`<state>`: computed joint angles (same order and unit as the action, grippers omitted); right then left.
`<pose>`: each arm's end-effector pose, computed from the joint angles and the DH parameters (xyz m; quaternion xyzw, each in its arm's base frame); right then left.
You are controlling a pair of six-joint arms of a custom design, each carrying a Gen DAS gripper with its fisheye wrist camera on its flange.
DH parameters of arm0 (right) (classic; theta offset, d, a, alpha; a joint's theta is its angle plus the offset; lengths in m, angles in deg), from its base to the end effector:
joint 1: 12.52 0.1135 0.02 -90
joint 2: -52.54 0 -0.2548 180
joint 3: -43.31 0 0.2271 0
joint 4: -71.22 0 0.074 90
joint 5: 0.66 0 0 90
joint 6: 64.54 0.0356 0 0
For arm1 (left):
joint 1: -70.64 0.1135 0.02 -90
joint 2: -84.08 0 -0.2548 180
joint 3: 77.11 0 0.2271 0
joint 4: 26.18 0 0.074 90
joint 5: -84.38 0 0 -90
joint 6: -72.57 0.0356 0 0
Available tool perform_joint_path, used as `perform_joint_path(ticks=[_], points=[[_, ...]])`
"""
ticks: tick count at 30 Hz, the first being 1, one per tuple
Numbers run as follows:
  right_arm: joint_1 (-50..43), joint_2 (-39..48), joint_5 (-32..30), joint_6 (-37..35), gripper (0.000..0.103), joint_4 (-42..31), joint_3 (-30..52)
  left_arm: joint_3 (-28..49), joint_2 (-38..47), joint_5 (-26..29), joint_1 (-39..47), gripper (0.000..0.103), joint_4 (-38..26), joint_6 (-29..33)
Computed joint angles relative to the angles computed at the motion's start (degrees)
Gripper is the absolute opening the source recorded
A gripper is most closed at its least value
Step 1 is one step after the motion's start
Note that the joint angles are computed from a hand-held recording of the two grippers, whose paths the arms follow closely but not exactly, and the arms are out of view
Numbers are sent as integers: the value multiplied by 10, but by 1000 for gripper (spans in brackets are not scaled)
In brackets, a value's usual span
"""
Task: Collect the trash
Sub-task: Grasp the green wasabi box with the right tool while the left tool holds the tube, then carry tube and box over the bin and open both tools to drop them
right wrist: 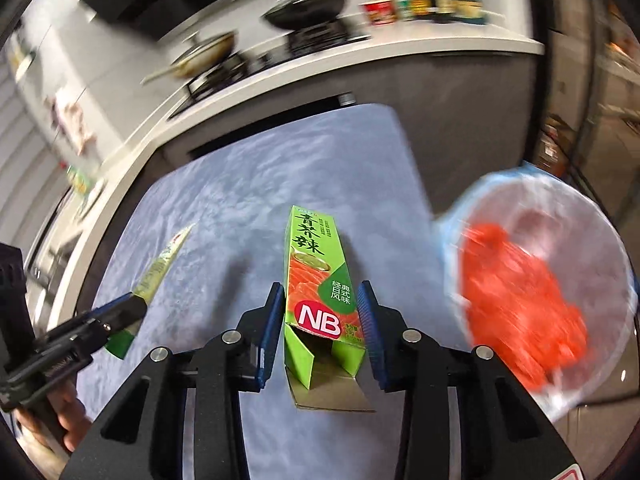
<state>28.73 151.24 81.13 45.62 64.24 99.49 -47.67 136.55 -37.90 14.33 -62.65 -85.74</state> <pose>0.2198 0.1996 0.1288 -0.1956 0.9154 0.2340 0.2625 0.0861 -0.0948 0.1370 -0.1696 0.9140 -0.0991 0.3549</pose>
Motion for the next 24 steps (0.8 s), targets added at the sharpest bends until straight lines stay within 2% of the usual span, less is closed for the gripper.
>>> perform_joint_path(ticks=[2, 5, 8, 14, 17, 22, 24], points=[[-23, -48, -9, 7, 36, 10, -48, 20, 54, 2, -18, 27, 42, 4], [-55, -123, 11, 7, 36, -1, -100, 52, 123, 17, -26, 27, 100, 29], [-104, -177, 33, -10, 36, -26, -128, 109, 216, 46, -19, 27, 174, 82], [-232, -169, 10, -55, 37, -46, -135, 241, 385, 124, 18, 27, 252, 167], [-282, -119, -3, -77, 37, -47, -114, 323, 469, 167, 41, 27, 259, 196], [-306, -39, 32, -101, 39, -32, -80, 475, 609, 237, 83, 28, 201, 225], [-316, -19, 27, -95, 39, -2, -79, 501, 634, 241, 91, 43, 196, 228]])
